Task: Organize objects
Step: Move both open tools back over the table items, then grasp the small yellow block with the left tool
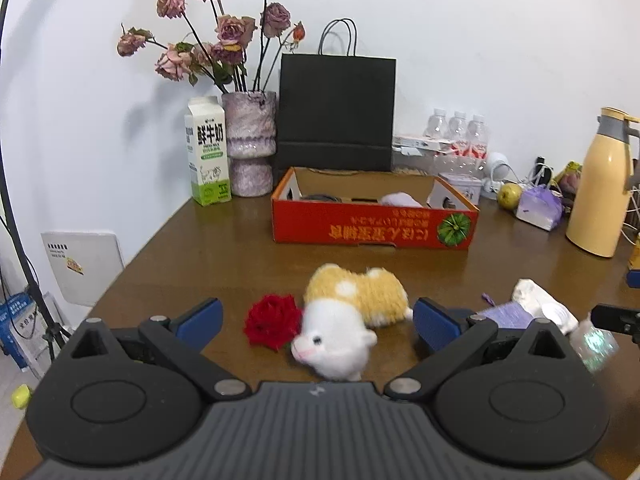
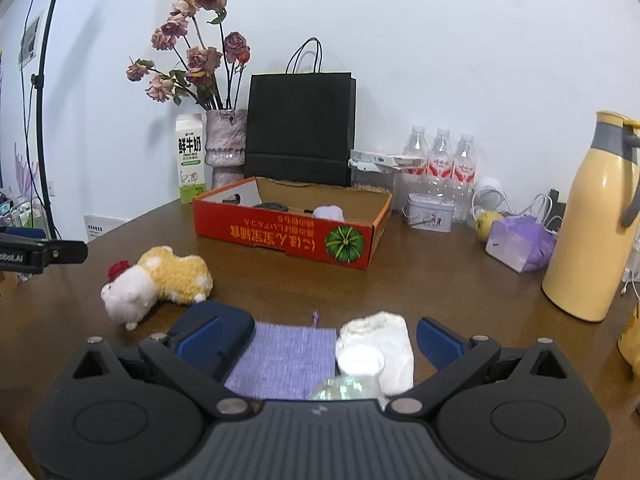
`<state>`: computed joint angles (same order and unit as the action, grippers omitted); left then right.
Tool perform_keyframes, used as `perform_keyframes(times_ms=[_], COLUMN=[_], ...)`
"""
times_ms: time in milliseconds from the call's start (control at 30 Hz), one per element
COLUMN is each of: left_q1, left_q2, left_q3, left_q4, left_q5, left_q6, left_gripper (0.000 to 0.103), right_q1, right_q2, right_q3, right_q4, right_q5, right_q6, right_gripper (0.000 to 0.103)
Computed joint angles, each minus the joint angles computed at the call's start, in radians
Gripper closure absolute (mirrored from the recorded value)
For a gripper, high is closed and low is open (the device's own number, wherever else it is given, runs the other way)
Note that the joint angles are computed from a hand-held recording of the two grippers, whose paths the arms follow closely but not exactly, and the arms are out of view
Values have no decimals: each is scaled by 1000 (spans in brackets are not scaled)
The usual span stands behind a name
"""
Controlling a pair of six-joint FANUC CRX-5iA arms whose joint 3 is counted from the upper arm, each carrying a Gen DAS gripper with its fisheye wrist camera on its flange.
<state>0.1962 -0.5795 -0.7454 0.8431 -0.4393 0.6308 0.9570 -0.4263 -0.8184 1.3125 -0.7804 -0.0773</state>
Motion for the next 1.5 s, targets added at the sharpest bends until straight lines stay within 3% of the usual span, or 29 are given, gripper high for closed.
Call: perform_keyframes(times_ms=[533,1000,1167,1333,1433,1500], left_q1=[88,89,53,14,-9,-24], left_q2=[-52,-23,9,30,32,32], left_q3=[-56,-35,-13,-14,-31,-42], left_q4=[-63,-150,-208,-230,-197,-175], left_q5=[-185,-232,-203,-148,-106,-80], left_q6=[48,98,145,178,156,146], left_gripper=[0,0,0,18,39,65], right_q1=[115,94,78,68,58,51], right_q2=[-66,-53,-46,-37,-30,-25], right_q3=[-94,-113,-114,-111,-107,-105], right_q4=[-53,-41,-42,-53,-56,-55], right_q5=[-74,-43,-29,-29,-23,-18], right_q6=[-112,-151,-154,-153,-148,-145], right_gripper=[0,0,0,0,0,0])
